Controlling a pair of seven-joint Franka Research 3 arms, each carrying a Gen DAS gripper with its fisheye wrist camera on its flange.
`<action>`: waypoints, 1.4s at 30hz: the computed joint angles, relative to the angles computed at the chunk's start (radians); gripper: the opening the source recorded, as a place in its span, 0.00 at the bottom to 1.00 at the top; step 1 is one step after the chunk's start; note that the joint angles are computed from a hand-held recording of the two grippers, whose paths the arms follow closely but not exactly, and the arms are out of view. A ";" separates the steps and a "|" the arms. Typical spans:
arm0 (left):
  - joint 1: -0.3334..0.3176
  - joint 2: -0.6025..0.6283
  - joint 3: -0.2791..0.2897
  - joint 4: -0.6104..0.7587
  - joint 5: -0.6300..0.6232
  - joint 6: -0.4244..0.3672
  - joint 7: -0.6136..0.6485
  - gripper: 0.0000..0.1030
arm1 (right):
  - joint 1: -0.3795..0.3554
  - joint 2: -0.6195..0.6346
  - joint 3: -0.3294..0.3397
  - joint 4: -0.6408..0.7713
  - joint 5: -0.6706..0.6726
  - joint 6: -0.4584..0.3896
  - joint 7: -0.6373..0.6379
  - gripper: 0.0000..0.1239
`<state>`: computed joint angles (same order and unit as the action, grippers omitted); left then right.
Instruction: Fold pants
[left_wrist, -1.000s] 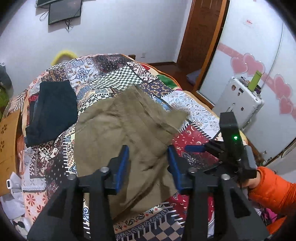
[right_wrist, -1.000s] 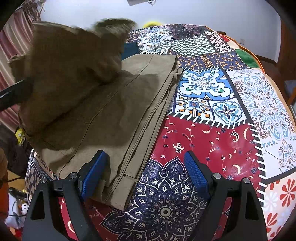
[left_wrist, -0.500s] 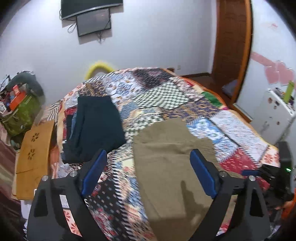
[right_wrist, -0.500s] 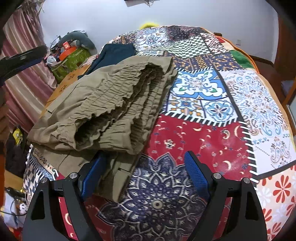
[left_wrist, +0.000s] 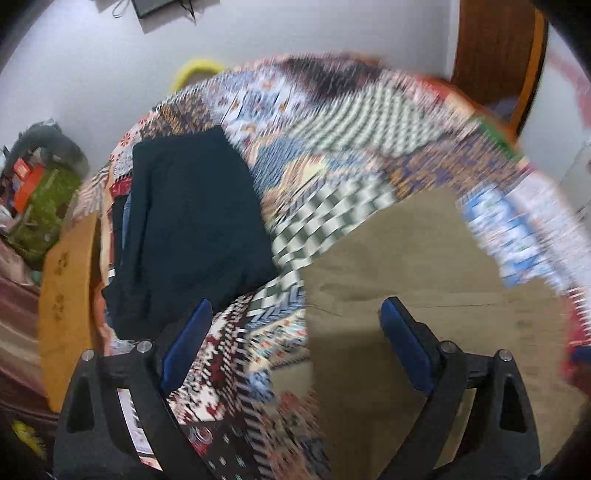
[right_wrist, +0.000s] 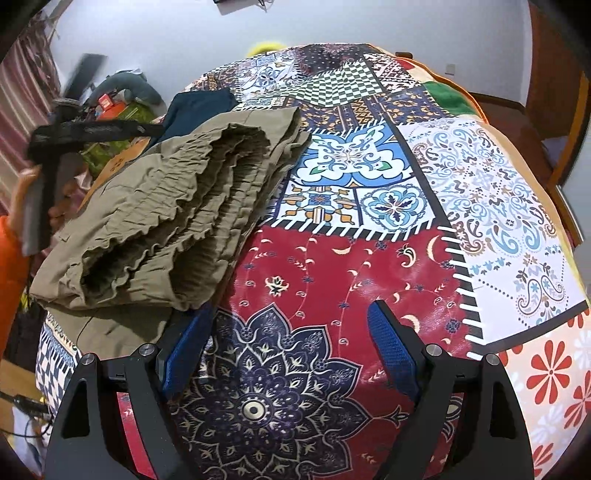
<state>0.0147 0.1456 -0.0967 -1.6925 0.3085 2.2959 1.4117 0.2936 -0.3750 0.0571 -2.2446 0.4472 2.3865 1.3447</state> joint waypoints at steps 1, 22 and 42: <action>-0.005 0.027 0.003 0.023 0.022 -0.031 -0.007 0.92 | -0.001 0.003 -0.001 0.002 0.000 0.000 0.001 0.68; 0.053 -0.312 0.038 -0.370 -0.065 -0.009 -0.001 1.00 | -0.025 -0.006 -0.001 0.020 -0.054 0.067 0.014 0.68; -0.098 -0.603 0.101 -0.604 -0.383 -0.001 0.161 1.00 | 0.024 -0.030 0.014 0.009 -0.047 0.111 -0.036 0.68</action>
<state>-0.0831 -0.4570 0.0044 -2.2968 -0.0744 2.2944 1.5722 0.3178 -0.4045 0.0716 -2.2358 0.4005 2.4971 1.3085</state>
